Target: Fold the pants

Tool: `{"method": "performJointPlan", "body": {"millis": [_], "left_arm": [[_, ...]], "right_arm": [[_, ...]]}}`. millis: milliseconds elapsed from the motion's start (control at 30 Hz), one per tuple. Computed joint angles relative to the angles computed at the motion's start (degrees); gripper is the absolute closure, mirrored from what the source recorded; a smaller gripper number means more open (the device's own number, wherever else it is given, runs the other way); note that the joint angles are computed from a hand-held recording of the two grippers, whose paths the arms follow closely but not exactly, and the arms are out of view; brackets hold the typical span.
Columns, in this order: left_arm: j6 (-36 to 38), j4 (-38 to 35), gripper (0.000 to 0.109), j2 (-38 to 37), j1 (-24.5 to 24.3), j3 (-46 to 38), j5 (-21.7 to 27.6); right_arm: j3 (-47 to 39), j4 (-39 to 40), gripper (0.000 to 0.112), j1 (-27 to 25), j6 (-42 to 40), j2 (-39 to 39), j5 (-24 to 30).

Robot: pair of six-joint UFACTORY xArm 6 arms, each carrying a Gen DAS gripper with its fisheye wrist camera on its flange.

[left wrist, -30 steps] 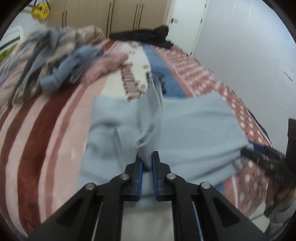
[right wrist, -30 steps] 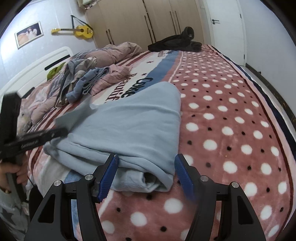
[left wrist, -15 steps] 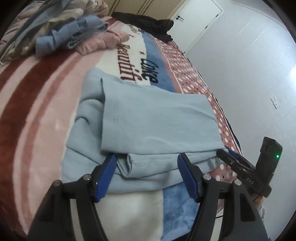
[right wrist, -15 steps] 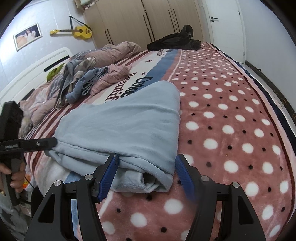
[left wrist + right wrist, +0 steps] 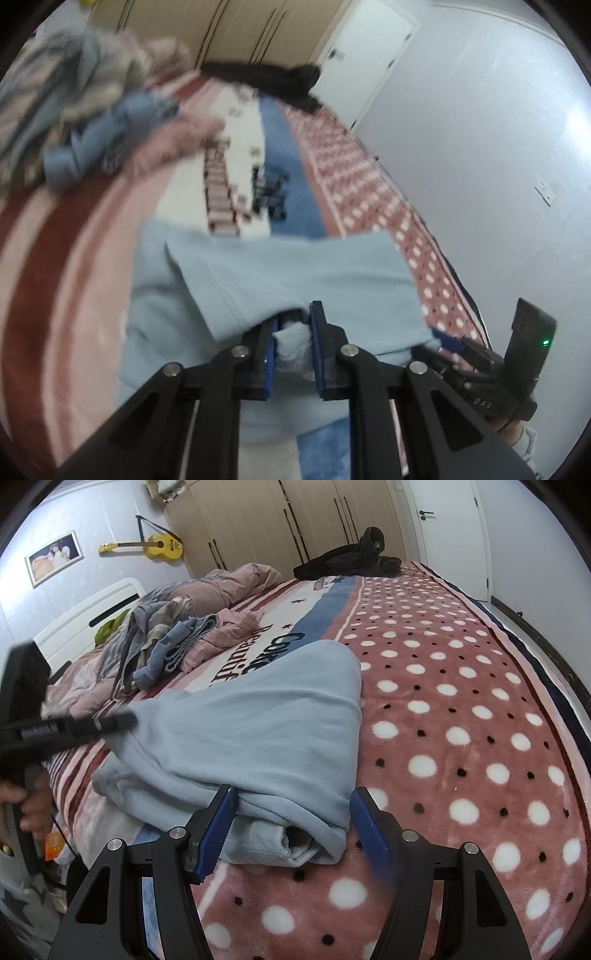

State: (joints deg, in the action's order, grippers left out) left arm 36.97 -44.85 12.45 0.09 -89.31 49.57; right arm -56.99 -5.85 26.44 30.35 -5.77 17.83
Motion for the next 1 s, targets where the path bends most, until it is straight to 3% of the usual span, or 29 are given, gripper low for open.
{"method": "performJointPlan", "body": {"millis": [167,300,433,467,500,567,600,733,867,1000], "left_arm": [[2.8,2.1,0.096,-0.3,2.4,-0.1,0.9],[0.2,8.8,0.096,0.5,3.9,3.0,0.0],[0.3,5.8,0.094,2.0,6.3,2.5,3.5],[0.1,5.8,0.084,2.0,6.4,2.2,3.7],[0.3,5.6,0.063,2.0,6.5,1.5,4.0],[1.2,4.7,0.035,0.7,5.9,2.0,0.5],[1.5,4.8,0.033,0.5,5.6,2.0,-1.2],[-3.0,6.1,0.030,6.0,5.9,-6.4,3.7],[-9.2,9.1,0.030,13.3,5.7,-15.0,9.2],[-11.6,8.3,0.034,15.9,5.2,-16.5,11.7]], "right_arm": [[0.1,4.5,0.051,0.5,-4.0,0.1,-1.0],[-1.2,1.1,0.050,0.8,-2.0,0.6,1.5],[-1.9,2.9,0.049,0.7,-3.6,1.0,2.4],[-2.0,3.6,0.049,0.5,-4.2,0.8,2.3],[-1.9,4.1,0.049,0.2,-4.6,0.6,2.1],[-2.4,5.4,0.048,-0.6,-4.8,0.4,2.0],[-2.7,6.4,0.047,-1.1,-5.2,0.4,2.2],[-4.6,14.1,0.047,-2.1,-10.5,2.1,3.7],[-7.1,29.2,0.047,-2.1,-20.8,5.4,6.4],[-6.5,37.6,0.045,-1.2,-25.0,6.6,3.4]]}}
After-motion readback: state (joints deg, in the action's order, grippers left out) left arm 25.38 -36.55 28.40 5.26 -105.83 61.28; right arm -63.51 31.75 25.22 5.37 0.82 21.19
